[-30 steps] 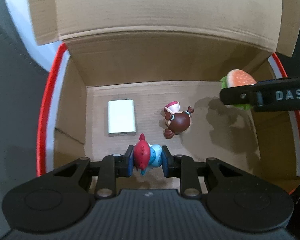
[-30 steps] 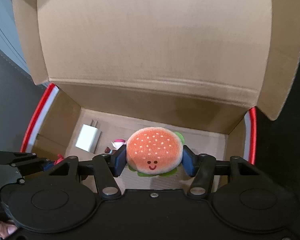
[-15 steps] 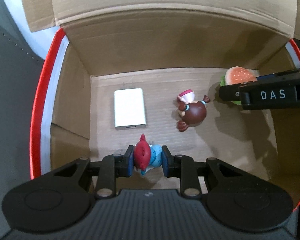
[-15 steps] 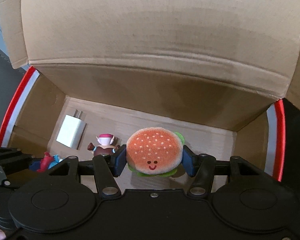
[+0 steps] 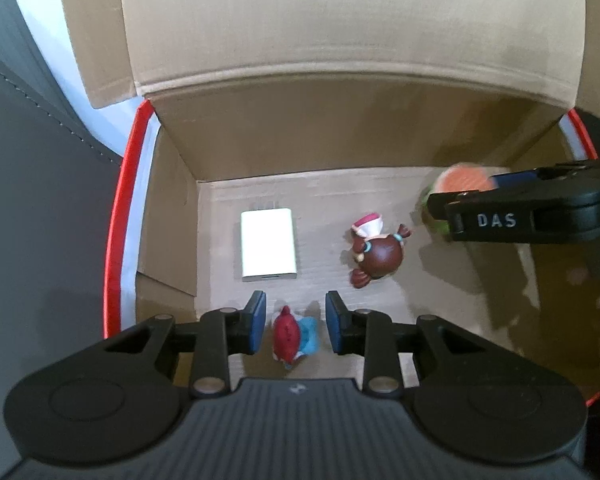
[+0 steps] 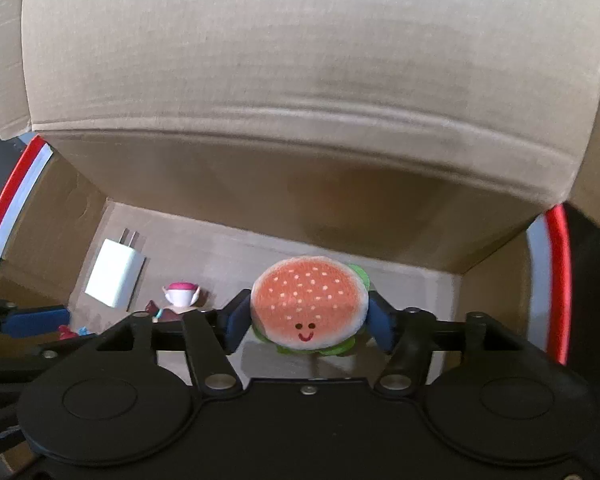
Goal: Organize objects
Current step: 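Open the left tool to release the figurine while the right tool releases the hamburger, then raise both tools out of the shoebox and back toward the remaining toys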
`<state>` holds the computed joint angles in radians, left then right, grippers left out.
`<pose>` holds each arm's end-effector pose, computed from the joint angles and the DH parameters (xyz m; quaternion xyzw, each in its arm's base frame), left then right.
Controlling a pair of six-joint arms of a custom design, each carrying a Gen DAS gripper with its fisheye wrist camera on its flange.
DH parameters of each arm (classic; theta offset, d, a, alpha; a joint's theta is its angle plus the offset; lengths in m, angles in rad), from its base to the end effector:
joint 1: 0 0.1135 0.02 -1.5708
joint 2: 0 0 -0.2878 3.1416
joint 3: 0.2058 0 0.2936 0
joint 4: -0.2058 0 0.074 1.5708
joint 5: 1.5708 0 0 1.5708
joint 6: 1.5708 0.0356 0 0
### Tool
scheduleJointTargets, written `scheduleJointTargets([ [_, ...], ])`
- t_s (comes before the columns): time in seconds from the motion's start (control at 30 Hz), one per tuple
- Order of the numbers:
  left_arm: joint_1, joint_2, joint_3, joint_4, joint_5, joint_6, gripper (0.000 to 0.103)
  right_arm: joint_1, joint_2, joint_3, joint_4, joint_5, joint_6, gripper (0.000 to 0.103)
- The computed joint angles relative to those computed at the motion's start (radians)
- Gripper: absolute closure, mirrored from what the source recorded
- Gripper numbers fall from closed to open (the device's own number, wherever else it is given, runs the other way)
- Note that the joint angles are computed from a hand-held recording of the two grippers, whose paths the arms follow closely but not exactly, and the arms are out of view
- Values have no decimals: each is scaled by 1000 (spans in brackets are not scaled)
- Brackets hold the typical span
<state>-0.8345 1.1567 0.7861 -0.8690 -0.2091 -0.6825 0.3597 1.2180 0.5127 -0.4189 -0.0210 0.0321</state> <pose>0.1594 -0.1649 0.2259 0.0573 0.9794 -0.0381 0.1898 0.2109 0.0801 0.1441 -0.1613 0.9617 0.0531 0.2152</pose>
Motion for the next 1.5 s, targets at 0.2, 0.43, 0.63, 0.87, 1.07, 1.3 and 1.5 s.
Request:
scheduleJointTargets([
  [0.2,4,-28,26,-26,31,-32,71,-24,-37,18,-64,-47,-5,39],
  [0.43,-15,-67,64,-83,22,-71,59,-64,-132,56,-177,-109,-6,35],
  [0.63,-66,-133,124,-158,-38,-114,38,-112,-230,100,-308,-180,-12,28],
  [0.87,-127,-176,199,-242,-93,-126,26,-161,-365,159,-449,-259,-37,11],
  [1.07,-191,-210,263,-337,-143,-187,18,-200,-450,179,-532,-320,-26,1],
  [1.3,-303,-227,334,-449,-230,-300,11,-264,-536,192,-632,-391,-27,0],
  [1.5,-426,-238,375,-556,-294,-436,9,-351,-613,210,-755,-463,-102,0],
])
